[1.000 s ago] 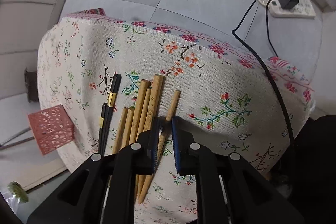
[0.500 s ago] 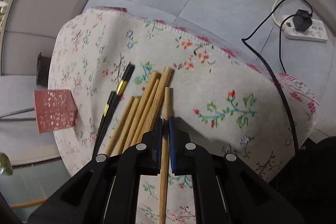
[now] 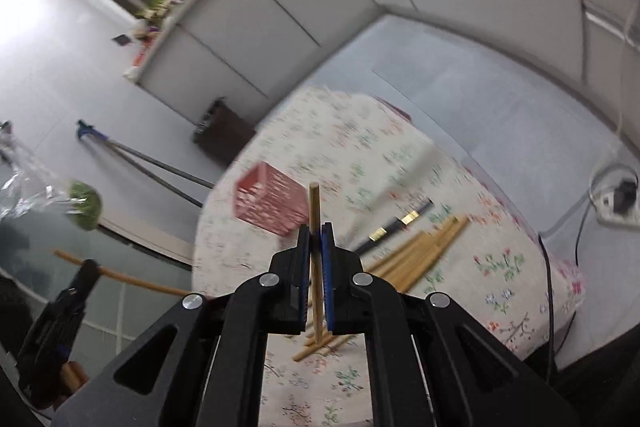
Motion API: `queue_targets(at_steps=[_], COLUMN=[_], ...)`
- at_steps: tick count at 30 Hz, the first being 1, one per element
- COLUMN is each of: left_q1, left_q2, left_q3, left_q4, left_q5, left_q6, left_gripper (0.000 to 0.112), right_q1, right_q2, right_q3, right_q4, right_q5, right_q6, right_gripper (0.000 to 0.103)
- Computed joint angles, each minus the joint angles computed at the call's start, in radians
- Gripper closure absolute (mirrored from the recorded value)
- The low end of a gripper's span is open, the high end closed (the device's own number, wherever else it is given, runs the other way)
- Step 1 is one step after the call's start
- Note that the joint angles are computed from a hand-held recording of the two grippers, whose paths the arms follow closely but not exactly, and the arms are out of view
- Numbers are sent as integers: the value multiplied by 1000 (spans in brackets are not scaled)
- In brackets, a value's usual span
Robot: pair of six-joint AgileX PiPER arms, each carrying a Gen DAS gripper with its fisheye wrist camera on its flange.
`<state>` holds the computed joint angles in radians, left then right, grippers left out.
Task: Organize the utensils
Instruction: 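Lower the left-held chopstick into the pink basket and open the left gripper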
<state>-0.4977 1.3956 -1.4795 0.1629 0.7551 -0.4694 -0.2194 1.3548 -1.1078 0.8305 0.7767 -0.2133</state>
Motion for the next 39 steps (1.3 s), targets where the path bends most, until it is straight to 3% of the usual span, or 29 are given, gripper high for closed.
queue_targets(at_steps=[9,21,29,39], left_q1=[22,75,105,130], left_q2=[70,344,484,582], left_q3=[-140,-571,-732,-800], left_q4=[38,53,49,42], left_q5=[36,124,179,220], left_q6=[-44,-53,-45,-46], left_gripper=[106,106,106,106], right_q1=[-27,19,74,140], right_q2=[11,290,483,564], right_q3=[-238,-720,-982,-1035], right_q4=[28,-44,-122,-192], right_q5=[52,64,77,54], right_q6=[16,153,227,231], right_gripper=[97,97,97,97])
